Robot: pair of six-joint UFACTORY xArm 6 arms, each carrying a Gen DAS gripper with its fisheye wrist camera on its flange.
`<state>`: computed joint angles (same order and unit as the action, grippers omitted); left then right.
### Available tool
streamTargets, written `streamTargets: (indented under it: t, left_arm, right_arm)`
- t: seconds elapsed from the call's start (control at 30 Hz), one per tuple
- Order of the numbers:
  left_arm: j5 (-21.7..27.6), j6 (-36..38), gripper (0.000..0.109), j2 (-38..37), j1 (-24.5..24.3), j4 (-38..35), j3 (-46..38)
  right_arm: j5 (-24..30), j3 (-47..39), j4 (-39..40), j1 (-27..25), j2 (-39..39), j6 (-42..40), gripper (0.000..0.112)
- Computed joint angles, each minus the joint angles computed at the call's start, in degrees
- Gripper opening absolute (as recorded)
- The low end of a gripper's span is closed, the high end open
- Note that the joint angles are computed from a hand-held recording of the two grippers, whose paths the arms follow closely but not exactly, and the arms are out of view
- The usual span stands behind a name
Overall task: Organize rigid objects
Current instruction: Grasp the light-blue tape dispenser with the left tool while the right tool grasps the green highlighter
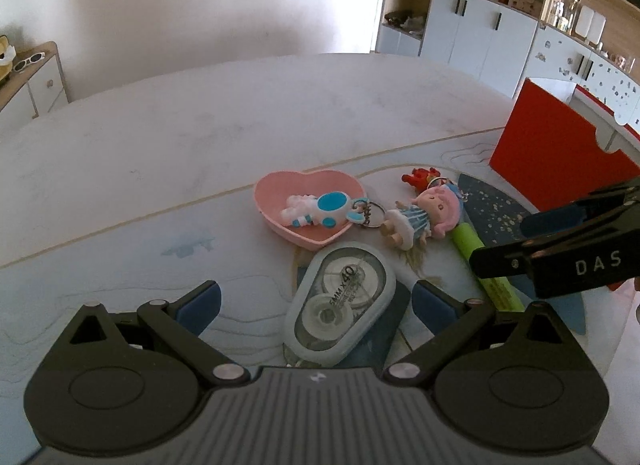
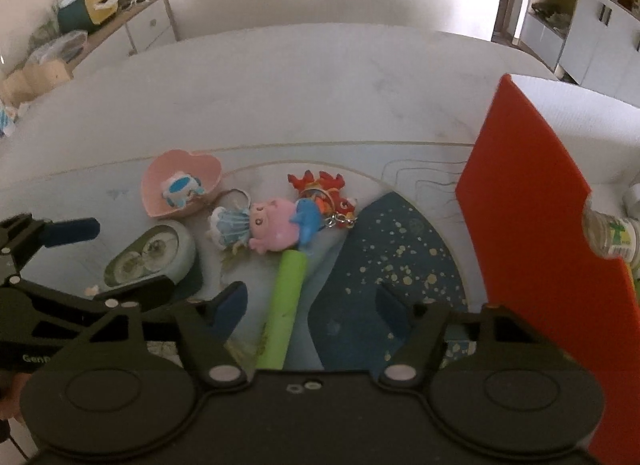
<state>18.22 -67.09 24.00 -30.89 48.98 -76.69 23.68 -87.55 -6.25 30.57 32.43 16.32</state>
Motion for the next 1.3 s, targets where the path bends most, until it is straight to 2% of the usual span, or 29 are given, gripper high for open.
streamTargets:
  t: [0.1, 0.23, 0.4, 0.6, 0.67, 0.73, 0.8, 1.0, 1.3]
  left_arm:
    - [0.94, 0.85, 0.102, 0.92, -0.13, -0.77, -0.77]
    - [1.04, -1.34, 0.101, 1.46, 0.03, 1.88, -1.27]
    - [1.45, -2.09, 0.095, 1.86, -0.23, 3.88, -2.02]
    - [1.91, -1.32, 0.08, 1.71, -0.85, 4.89, -2.22]
    - [2.49, -0.91, 0.068, 1.66, -1.18, 5.07, -2.43]
    - [2.58, -0.45, 0.06, 1.74, -1.33, 4.58, -2.74]
    - [2.93, 0.09, 0.054, 1.66, -1.46, 3.74, -2.84]
    - [3.53, 0.77, 0.054, 0.82, -1.76, 2.0, -2.04]
    - [2.01, 1.48, 0.053, -2.15, -2.5, -4.05, 1.66]
  right_arm:
    - [0.72, -0.93, -0.42, 0.22, 0.74, 0.0, 0.065]
    - [1.41, -1.96, -1.24, 0.39, 1.57, 0.0, 0.055]
    - [1.24, -2.51, -3.98, 0.68, 2.04, 1.04, 0.046]
    - [0.59, -3.04, -4.81, 0.99, 2.66, 0.72, 0.026]
    - [0.35, -2.92, -4.88, 1.12, 2.6, 0.57, 0.019]
    - [0.08, -2.77, -4.91, 1.21, 2.54, 0.63, 0.015]
    - [-0.37, -2.13, -5.64, 1.2, 2.2, 1.32, 0.015]
    - [-2.8, 1.48, -5.37, 1.03, 0.05, 1.92, 0.015]
    - [-7.24, 10.71, 1.14, 1.13, -7.02, -2.49, 0.015]
